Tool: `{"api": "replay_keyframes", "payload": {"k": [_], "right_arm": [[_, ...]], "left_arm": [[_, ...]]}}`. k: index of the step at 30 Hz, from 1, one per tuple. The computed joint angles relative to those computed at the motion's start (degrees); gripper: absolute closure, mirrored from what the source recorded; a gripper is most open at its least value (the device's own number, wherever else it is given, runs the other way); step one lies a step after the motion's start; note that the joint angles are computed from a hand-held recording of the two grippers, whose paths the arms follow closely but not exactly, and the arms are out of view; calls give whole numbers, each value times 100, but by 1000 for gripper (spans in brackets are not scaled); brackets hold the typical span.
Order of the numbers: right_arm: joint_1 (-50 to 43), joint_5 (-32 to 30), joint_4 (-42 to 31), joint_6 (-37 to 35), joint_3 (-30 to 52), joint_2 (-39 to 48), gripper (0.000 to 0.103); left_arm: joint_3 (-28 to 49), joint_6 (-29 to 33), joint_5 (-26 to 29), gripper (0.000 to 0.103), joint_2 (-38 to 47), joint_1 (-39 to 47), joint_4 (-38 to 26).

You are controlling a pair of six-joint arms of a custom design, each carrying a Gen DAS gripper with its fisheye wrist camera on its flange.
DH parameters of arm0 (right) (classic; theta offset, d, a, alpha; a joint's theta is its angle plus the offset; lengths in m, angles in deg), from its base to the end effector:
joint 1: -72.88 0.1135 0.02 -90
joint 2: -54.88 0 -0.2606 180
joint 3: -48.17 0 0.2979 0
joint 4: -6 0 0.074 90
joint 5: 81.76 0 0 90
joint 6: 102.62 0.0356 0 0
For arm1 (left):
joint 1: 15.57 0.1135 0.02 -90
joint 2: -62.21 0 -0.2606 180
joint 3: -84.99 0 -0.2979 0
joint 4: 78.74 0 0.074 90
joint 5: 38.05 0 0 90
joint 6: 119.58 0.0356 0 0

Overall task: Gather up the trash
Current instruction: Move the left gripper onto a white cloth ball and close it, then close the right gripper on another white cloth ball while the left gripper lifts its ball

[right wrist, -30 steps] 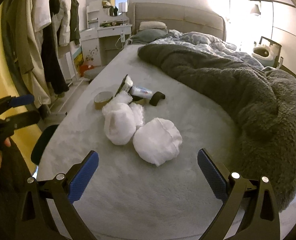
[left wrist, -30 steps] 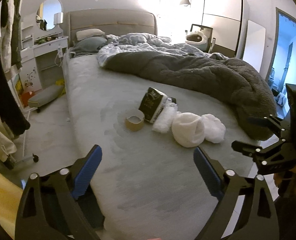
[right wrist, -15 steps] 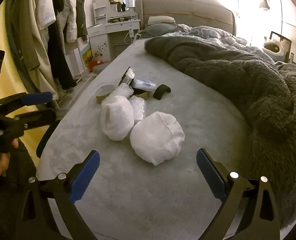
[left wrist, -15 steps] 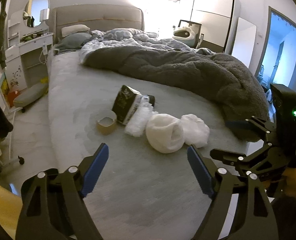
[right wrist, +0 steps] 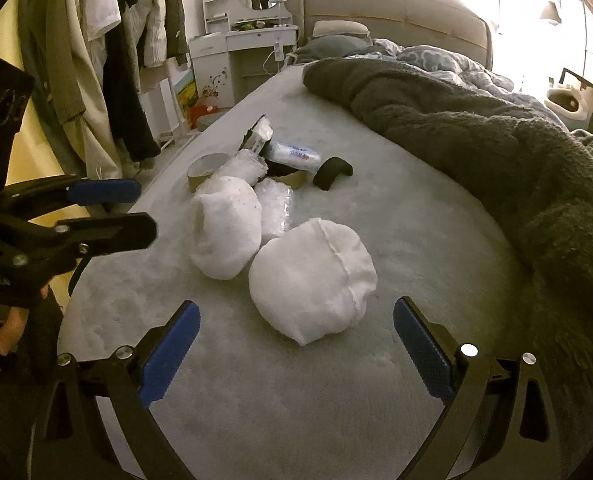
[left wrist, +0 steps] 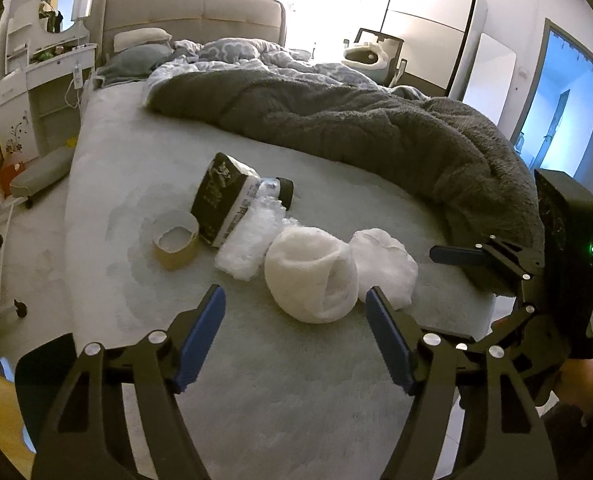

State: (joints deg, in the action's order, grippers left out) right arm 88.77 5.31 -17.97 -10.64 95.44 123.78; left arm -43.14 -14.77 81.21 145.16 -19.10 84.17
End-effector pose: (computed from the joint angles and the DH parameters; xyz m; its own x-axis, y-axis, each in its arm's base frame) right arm 0.2686 0.0783 0.1685 -0.6974 -0.1627 -0.6980 -0.2839 0.9569 0.0607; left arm 0.3116 -0.0367 0.1401 -0.6221 0.2618 -0.7379 0.5566 0.8107 -0.1816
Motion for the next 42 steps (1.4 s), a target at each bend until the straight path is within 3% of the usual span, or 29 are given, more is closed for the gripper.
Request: {"api": "replay_keyframes", "payload": {"k": [9, 17, 25, 29, 33, 42], "right_arm": [[-68, -76, 83, -50, 100, 285, 5], [-167, -102, 132, -138, 251, 611, 5], [-270, -103, 62, -71, 523, 1087, 5], [-481, -505, 23, 90, 601, 1256, 15], [-402, -438, -25, 60, 684, 1299, 22], [-345, -418, -98, 131, 896, 1451, 51]], "left_arm": [[380, -269, -99, 32, 641, -292, 179], [744, -352, -220, 46, 1105, -479, 24], [698, -187, -229, 62, 989, -510, 57], [496, -151, 3, 62, 603, -431, 115], [401, -189, 184, 62, 318, -311, 115], [382, -217, 321, 62, -27, 166, -38]]}}
